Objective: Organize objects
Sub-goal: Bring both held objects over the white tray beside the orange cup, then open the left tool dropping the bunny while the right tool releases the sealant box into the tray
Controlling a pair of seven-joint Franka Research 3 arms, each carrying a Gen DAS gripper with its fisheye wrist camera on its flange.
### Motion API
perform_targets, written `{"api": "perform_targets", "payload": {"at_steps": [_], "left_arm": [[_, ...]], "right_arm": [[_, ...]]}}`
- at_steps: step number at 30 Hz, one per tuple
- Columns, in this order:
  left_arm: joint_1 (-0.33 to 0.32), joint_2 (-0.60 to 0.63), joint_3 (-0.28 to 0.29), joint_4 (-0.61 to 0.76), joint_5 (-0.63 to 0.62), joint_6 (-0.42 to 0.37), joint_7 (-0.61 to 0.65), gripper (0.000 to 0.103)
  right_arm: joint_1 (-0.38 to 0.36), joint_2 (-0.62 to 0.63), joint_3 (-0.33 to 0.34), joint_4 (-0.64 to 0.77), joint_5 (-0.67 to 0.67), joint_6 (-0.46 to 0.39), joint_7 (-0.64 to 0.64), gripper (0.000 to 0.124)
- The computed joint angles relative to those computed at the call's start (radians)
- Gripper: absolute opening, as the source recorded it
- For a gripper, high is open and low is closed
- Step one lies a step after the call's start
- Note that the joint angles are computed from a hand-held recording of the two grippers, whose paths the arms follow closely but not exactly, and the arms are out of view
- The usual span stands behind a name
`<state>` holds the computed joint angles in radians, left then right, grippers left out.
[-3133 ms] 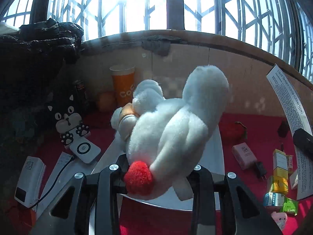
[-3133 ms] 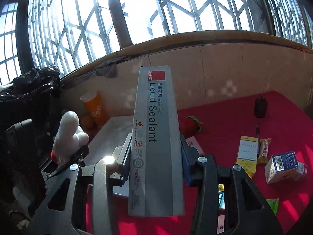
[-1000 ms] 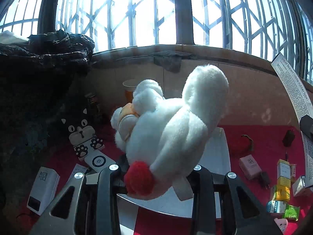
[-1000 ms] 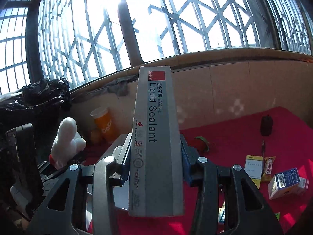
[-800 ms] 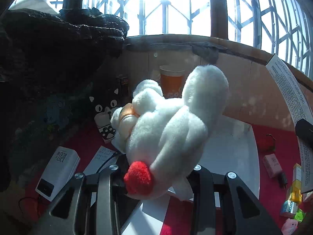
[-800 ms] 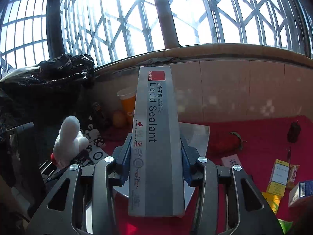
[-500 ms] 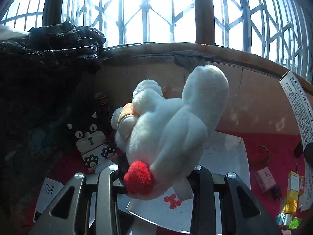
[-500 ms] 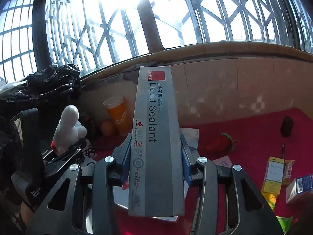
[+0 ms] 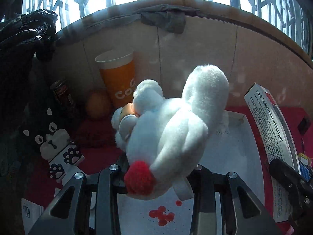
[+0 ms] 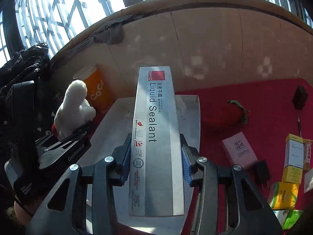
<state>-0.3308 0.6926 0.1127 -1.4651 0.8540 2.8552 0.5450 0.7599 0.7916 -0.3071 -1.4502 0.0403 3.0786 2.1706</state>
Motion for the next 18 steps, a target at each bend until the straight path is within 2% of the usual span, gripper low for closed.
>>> {"api": "perform_targets", "payload": {"at_steps": [4, 8, 12, 15, 17, 18], "left_arm": [[0.029, 0.057, -0.037, 0.070, -0.055, -0.043, 0.076, 0.036], [0.039, 0.129, -0.056, 0.169, -0.122, -0.102, 0.148, 0.036], [0.049, 0.193, -0.070, 0.265, -0.188, -0.144, 0.209, 0.036], [0.065, 0.227, -0.100, 0.311, -0.244, -0.157, 0.276, 0.039], [0.066, 0.243, -0.105, 0.332, -0.276, -0.167, 0.301, 0.050], [0.060, 0.243, -0.094, 0.329, -0.279, -0.161, 0.296, 0.064]], "right_arm": [[-0.083, 0.091, 0.088, 0.168, 0.005, -0.126, -0.023, 0.043], [-0.120, 0.174, 0.116, 0.301, -0.027, -0.226, -0.008, 0.043], [-0.143, 0.236, 0.126, 0.407, -0.064, -0.290, 0.016, 0.042], [-0.177, 0.286, 0.168, 0.505, -0.073, -0.350, -0.007, 0.043], [-0.196, 0.317, 0.197, 0.564, -0.075, -0.382, -0.040, 0.044], [-0.201, 0.330, 0.205, 0.589, -0.077, -0.392, -0.053, 0.052]]}}
